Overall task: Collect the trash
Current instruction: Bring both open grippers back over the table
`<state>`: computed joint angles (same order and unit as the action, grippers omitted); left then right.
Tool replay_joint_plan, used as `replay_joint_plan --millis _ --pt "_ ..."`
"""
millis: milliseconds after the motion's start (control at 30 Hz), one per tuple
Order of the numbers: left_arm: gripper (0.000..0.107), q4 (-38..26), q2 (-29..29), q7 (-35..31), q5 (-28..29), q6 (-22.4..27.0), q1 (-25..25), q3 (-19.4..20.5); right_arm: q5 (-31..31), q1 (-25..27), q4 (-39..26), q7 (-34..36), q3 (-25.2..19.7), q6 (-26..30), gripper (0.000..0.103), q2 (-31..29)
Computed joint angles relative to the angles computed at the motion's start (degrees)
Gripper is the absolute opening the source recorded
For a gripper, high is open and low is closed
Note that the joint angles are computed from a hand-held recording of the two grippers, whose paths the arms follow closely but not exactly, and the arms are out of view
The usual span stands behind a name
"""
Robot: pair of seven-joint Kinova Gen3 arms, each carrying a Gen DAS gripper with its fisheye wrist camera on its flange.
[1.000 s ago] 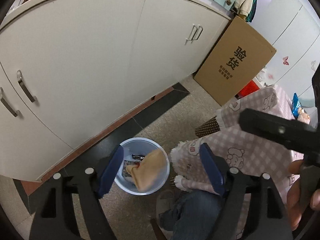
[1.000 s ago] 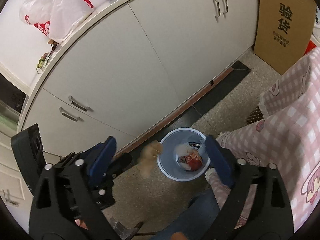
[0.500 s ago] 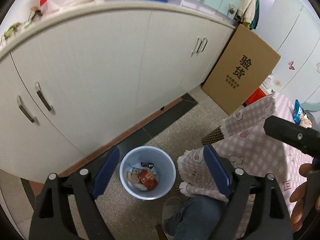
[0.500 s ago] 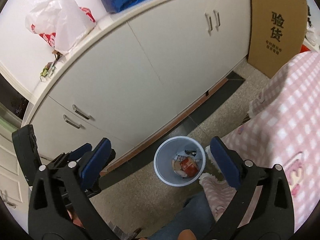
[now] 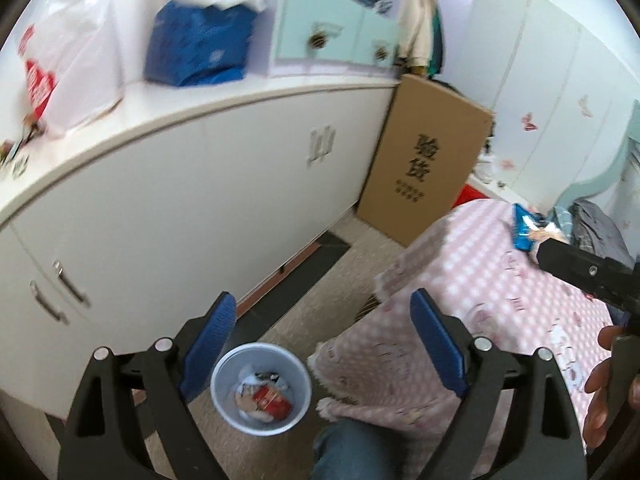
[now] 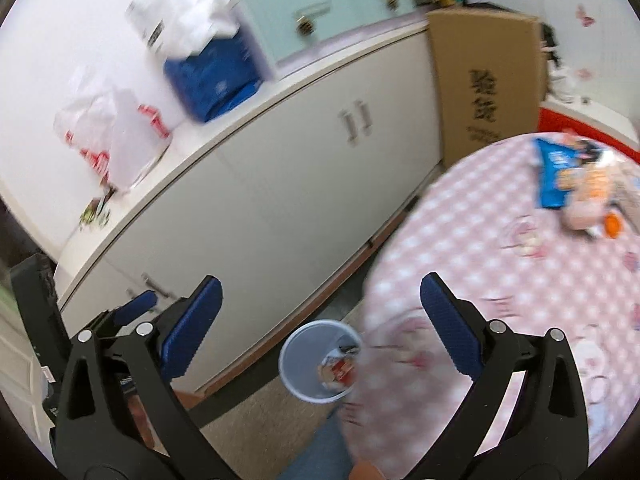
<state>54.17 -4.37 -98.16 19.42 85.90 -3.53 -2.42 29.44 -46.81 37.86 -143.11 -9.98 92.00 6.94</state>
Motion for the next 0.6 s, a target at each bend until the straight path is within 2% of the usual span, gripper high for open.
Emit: replay_joint_plan --millis 100,400,500,600 --pt "0.087 -0.5 -0.2 1.8 -1.6 -1.0 2.1 2.7 2.4 0.8 2.9 -2.0 -0.3 1.3 0.097 -3.6" --pt "0.087 -2.2 0.5 6.7 -8.8 -4.1 10.9 10.2 11.6 7.3 9.5 -6.2 -6.2 8.6 0.097 -13.1" --pt "0.087 -3.5 1.5 6.9 -10.3 -4.7 13.6 11.6 12.1 10.6 11.7 -6.2 -6.7 10.8 0.097 -15.7" --pt "0.087 -4.7 2.8 7.7 -13.0 -5.8 17.0 13.8 10.7 14.0 14.5 -6.0 -5.4 12.3 0.097 -18.2"
